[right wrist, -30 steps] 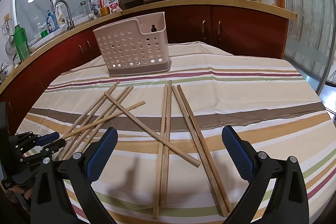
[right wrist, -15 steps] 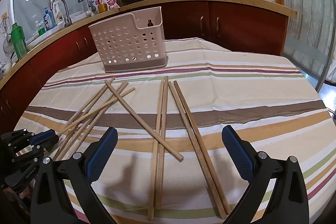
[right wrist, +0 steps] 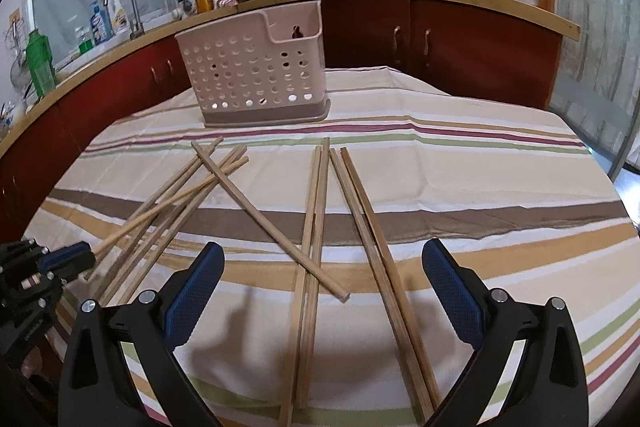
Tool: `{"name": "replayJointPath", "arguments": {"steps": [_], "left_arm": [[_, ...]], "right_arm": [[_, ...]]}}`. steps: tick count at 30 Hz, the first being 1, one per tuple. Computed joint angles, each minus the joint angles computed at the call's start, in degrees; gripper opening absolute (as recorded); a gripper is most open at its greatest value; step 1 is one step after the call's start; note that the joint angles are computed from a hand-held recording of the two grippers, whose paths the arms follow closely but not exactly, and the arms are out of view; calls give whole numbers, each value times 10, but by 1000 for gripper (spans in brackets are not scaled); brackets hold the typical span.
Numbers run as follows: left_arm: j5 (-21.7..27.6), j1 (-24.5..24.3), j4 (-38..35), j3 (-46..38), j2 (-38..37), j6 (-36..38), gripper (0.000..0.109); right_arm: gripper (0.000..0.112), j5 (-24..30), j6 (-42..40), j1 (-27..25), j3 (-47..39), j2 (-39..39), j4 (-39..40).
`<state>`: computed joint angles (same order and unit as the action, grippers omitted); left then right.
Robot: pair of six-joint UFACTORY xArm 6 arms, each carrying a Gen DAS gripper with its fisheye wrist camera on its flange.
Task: Organize utensils
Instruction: 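Close the left gripper on a wooden chopstick while the right gripper closes on another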
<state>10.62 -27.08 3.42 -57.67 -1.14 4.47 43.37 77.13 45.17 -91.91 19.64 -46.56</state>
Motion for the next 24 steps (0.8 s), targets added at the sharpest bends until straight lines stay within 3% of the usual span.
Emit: {"name": "replayJointPath", "arguments": {"steps": [5, 7, 9, 19, 24], "left_arm": [[-1, 6, 14, -3, 4, -15, 8], [-1, 7, 9, -3, 5, -13, 8], [-2, 9, 14, -5, 6, -16, 8], [-1, 13, -3, -7, 11, -7, 8], [-1, 14, -2, -7, 11, -10, 8]], "right_arm": [[93, -3, -37, -5, -15, 15, 15], [79, -8, -58, -9, -26, 25, 26], [56, -14, -91, -15, -40, 37, 54], [45, -12, -205, -20, -91, 79, 155], [29, 18, -216, -15, -105, 84, 141]]}}
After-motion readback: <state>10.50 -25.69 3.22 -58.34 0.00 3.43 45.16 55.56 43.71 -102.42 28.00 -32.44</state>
